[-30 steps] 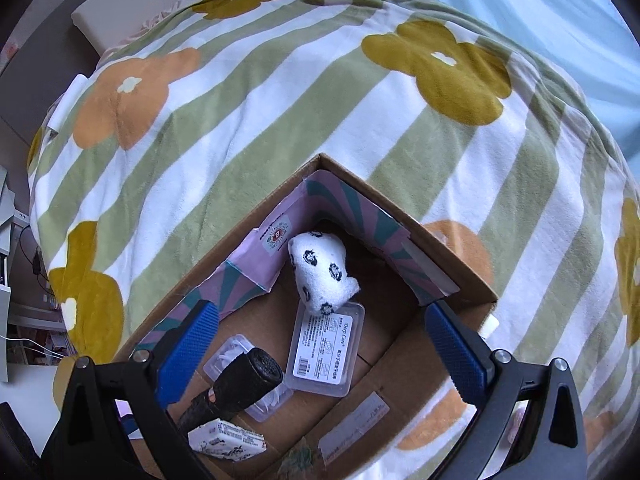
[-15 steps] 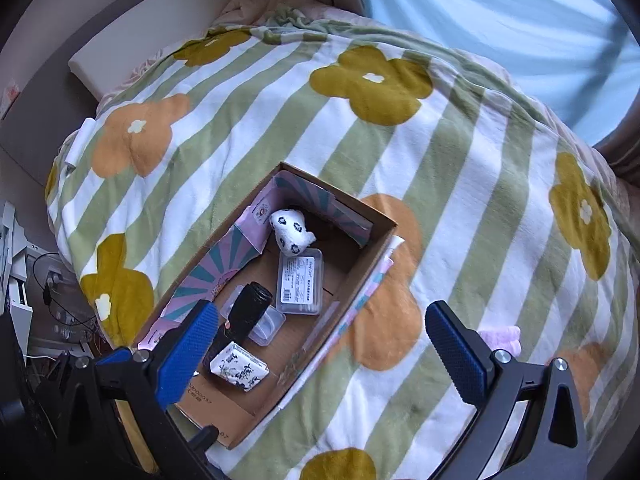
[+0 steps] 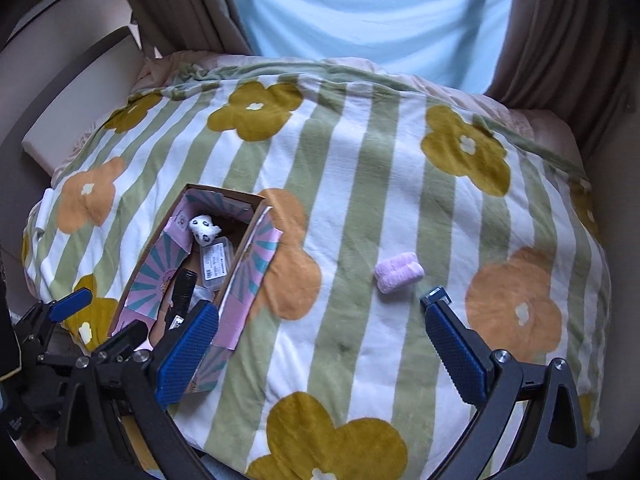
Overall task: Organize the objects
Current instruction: 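Withdraw both tools from the box toward the hair tie and cube box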
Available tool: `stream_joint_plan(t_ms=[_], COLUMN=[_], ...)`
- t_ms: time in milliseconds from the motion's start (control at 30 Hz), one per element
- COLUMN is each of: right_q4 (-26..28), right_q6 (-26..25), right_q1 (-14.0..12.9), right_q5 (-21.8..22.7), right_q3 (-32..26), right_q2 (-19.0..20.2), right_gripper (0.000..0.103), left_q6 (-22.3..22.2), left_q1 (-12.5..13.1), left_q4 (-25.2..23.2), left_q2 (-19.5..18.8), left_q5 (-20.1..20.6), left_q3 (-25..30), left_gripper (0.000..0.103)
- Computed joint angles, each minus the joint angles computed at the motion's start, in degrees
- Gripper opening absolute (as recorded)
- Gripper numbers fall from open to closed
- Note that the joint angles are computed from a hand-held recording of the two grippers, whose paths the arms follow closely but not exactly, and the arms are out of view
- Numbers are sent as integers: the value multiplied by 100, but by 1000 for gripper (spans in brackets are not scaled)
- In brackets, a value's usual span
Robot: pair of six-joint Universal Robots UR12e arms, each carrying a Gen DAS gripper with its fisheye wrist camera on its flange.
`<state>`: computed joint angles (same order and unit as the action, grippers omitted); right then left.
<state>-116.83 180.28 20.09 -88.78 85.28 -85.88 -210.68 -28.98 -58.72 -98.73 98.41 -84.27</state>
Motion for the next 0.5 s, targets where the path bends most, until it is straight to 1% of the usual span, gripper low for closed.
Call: stream_joint_plan(t_ms=[100, 233, 367, 500], right_q4=[5, 46, -107, -183], right_q6=[287, 530, 619, 760], right_q1=[-117, -247, -370, -424], right_q5=[-182, -363, -311, -396], right_q3=[200, 448, 728, 859], right_q2=[-188, -406, -626, -750], right_gripper=[103, 103, 103, 103], left_q6=[122, 457, 637, 791], left_q1=[-69, -212, -312, -402], left_q4=[54, 50, -5, -70], left_q2=[-77, -235, -377, -491], left_q5=[-43, -37, -206, -246], left_q3=[142, 389, 581, 723], left_gripper=[103, 103, 103, 103])
